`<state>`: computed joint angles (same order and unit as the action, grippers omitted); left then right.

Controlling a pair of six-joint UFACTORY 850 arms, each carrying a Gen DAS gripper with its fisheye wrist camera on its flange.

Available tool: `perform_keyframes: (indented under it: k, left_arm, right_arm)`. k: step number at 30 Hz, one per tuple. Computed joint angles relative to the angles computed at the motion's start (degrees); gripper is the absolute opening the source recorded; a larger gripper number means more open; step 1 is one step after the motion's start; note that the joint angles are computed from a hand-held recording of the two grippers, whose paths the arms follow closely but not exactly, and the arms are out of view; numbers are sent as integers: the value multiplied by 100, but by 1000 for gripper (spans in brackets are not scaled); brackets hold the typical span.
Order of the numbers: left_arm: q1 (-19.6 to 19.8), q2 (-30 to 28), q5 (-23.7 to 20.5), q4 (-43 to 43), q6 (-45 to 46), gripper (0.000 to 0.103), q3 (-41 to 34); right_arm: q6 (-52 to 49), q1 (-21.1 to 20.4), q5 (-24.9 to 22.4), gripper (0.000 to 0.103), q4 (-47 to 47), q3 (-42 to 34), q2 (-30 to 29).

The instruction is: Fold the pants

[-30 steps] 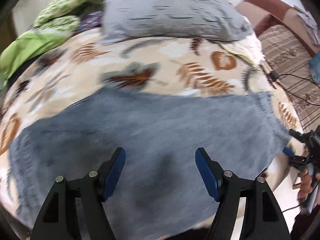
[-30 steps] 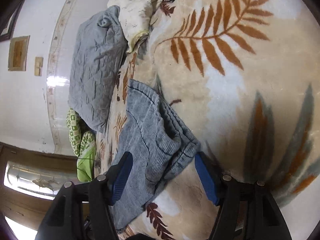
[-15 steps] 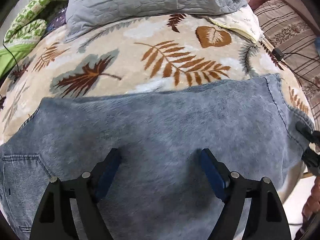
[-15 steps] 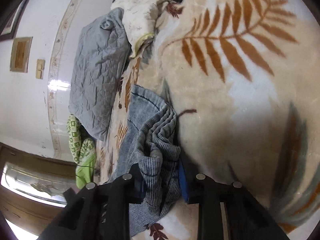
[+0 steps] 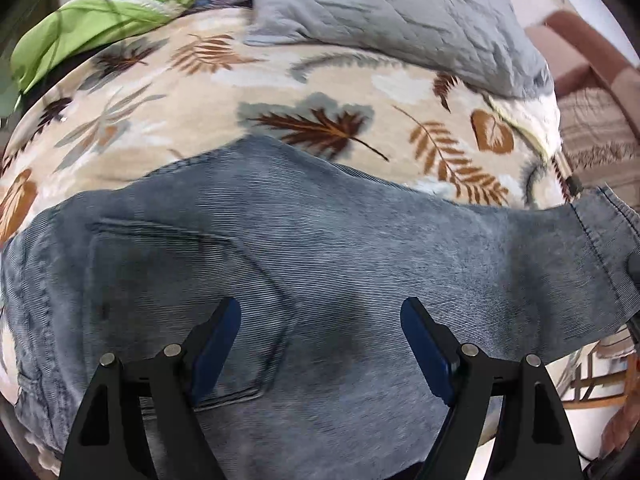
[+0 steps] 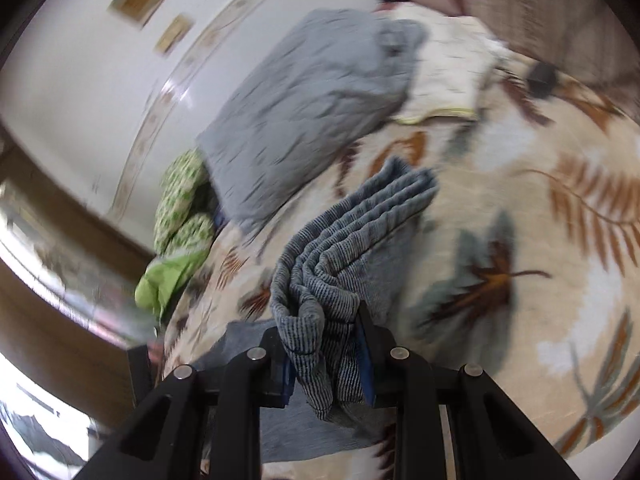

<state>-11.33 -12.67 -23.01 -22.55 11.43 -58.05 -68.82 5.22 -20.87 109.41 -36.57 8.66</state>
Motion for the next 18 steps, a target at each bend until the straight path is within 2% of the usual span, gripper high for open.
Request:
perform_keyframes:
  k: [5,9,11,14,15,18]
  left_arm:
    - [387,406,99,-716,785,82,318]
    - [795,682,182,-1068,1166,82,543]
    - [983,753,177,-1208,1320,82,618]
    - [1164,824,149,-1254,1413,82,700]
    - [1183,842,156,-1258,1427,82,727]
    - [1181,880,156,-1373,1594,82,777]
  right_arm:
    - [556,1054,746,26,-820,-458,-194]
    - [1384,1722,805,28,-1669,-826,-702]
    - [2440,1990,693,31,-2691,-1075,-1058]
    - [3158,2198,260,47,-3540,-1370,-1487]
    - [3009,2237,141,53,-3447,-1385,-1540]
    - [1993,2270,-214,54,-2718,-1273,-1455]
